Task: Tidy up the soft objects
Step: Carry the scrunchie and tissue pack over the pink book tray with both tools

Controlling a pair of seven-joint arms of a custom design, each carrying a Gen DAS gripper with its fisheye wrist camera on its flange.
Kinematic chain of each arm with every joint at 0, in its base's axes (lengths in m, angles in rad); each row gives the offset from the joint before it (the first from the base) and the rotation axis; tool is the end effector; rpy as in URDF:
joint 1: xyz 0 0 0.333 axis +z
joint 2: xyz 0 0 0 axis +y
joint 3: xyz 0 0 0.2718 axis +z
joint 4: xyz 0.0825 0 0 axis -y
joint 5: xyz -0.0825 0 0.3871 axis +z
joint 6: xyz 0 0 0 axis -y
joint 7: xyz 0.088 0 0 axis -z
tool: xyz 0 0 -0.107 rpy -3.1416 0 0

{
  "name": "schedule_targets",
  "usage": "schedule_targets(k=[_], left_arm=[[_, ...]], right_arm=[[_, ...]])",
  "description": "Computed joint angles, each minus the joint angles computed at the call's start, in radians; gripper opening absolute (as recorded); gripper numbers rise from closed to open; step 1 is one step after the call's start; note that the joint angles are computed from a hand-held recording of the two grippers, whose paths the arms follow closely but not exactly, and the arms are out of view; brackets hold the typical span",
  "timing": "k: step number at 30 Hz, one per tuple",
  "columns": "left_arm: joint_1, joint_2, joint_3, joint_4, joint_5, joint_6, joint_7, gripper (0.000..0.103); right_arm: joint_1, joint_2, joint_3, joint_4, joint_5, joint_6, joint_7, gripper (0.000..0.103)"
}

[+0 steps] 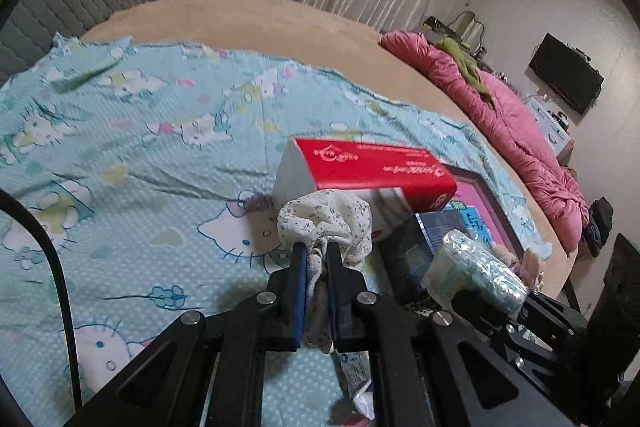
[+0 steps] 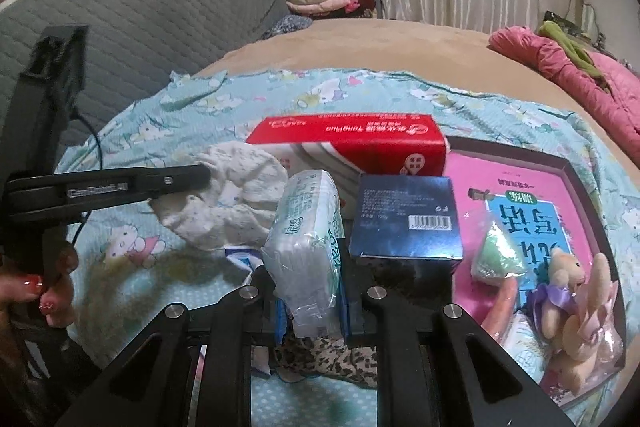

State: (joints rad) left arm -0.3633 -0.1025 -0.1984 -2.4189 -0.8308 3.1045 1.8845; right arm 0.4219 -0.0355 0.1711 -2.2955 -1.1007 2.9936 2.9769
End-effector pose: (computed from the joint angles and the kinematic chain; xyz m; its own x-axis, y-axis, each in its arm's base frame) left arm 0.4679 -0.2216 0.3769 -0.1884 -0.9165 0.3528 -0.7782 -0.0798 -0.6230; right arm 0.4091 0.3525 0.3738 0.2788 -0.9515 -0.1299 -0.6848 -0.1022 -0.7215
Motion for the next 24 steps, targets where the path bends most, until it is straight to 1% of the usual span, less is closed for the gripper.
schedule_targets(k=[4,7,9,12,13,15,18,19,22,24], left_arm=[[0.015,-0.052,-0.023,-0.041,0.086,0.025,-0.093,0.009],[-0.006,-0.071,-0.010,-0.047,0.112,0.025,-0.123,0.009],[-0.002,-0.085,-0.019,-0.053,0.151,0.025,-0.164,0.009],[-0.018,-0.105,-0.019,-0.055,0.184,0.014,-0.203,0.009],[-0.017,-0.111,-0.025,-0.055,0.203,0.011,-0.221,0.009],[0.008,-0.123,-0.059,-0.051,0.272,-0.002,-0.282,0.009],[-0.033,-0.131,-0.041,-0.033,0.282,-0.015,-0.294,0.009],[-0.034,-0.133,-0.046,-0.029,0.294,-0.018,-0.307,0.009],[-0.005,-0.131,-0.095,-0.002,0.379,-0.035,-0.381,0.009],[-0.016,-0.122,-0.095,0.020,0.401,-0.048,-0.402,0.009]], right_arm=[[-0.013,-0.025,0.003,-0.011,-0.063,0.016,0.071,0.019],[-0.027,-0.044,0.008,-0.016,-0.112,0.030,0.124,0.019],[-0.038,-0.065,0.013,-0.025,-0.153,0.035,0.164,0.019],[-0.062,-0.108,0.024,-0.046,-0.223,0.039,0.237,0.019],[-0.072,-0.126,0.026,-0.056,-0.248,0.042,0.267,0.019],[-0.094,-0.159,0.031,-0.073,-0.295,0.052,0.329,0.019],[-0.122,-0.219,0.037,-0.109,-0.344,0.050,0.395,0.019],[-0.130,-0.233,0.038,-0.118,-0.356,0.054,0.410,0.019],[-0.157,-0.294,0.038,-0.154,-0.415,0.060,0.488,0.019],[-0.169,-0.339,0.036,-0.183,-0.443,0.051,0.525,0.019]])
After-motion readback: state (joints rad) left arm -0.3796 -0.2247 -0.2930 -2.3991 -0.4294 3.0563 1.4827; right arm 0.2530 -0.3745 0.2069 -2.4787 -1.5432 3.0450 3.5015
